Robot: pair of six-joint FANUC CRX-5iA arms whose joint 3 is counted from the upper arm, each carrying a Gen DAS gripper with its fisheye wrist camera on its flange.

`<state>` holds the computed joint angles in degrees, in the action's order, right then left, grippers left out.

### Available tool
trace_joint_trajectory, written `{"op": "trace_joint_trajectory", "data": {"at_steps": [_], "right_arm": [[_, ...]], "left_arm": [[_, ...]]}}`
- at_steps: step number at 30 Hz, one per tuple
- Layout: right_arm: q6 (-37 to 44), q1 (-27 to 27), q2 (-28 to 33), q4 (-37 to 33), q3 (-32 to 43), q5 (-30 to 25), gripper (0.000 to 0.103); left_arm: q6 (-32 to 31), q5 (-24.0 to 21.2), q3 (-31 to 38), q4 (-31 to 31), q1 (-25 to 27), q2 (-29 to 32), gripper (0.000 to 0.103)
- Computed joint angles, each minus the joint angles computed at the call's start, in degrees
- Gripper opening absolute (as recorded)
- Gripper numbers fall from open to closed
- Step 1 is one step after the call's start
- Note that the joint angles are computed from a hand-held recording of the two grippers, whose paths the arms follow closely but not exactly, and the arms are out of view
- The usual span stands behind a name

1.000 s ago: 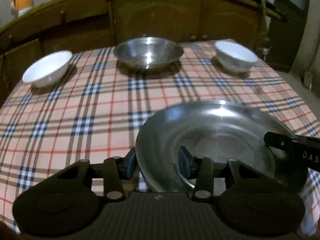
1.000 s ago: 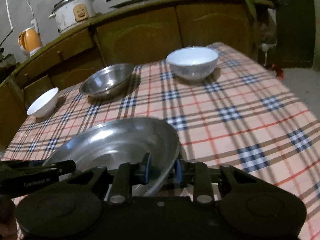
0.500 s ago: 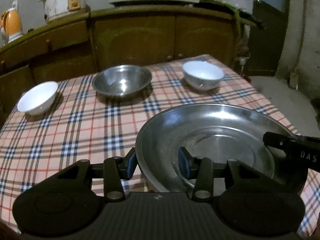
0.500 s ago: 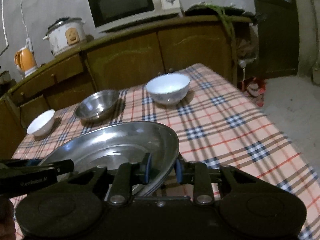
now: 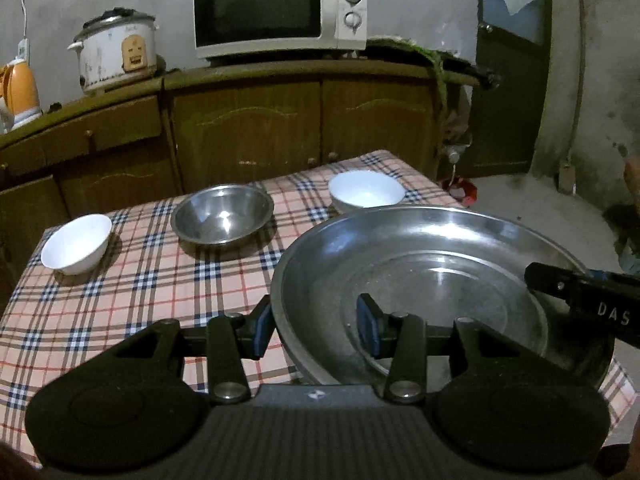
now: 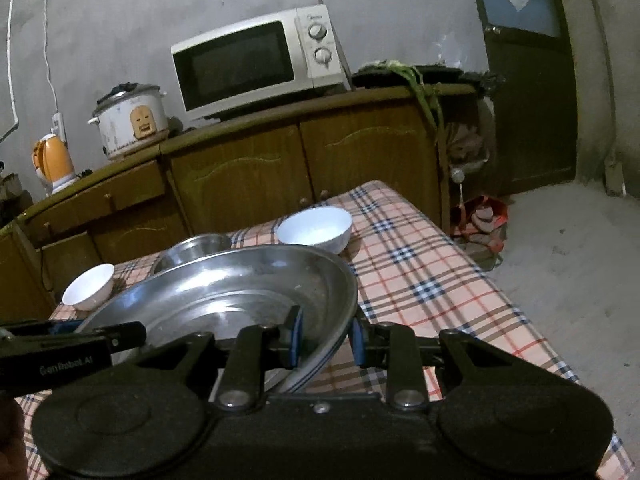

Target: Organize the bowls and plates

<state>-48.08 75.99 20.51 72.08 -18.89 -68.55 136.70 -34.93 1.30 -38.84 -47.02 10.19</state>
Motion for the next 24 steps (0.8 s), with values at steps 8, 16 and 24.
{"op": "trace_joint_trajectory", "data": {"at_steps": [8, 16, 24], "right_arm": [[0.13, 1.95, -0.33, 0.20, 0.46, -2.89, 0.032], [1.66, 2.60, 0.34, 0.45, 2.08, -3.52, 0.032], [3.12, 2.61, 1.25, 0.86, 3.63, -2.95, 0.032]], "left_arm": [[2.19, -0.78, -0.93, -2.49, -1.34, -1.97, 0.044], [4.25, -1.91, -2.00, -4.40, -1.95, -3.81, 0.044], [6.37, -2.57, -3.33, -6.19, -2.10, -5.56, 0.044]]}}
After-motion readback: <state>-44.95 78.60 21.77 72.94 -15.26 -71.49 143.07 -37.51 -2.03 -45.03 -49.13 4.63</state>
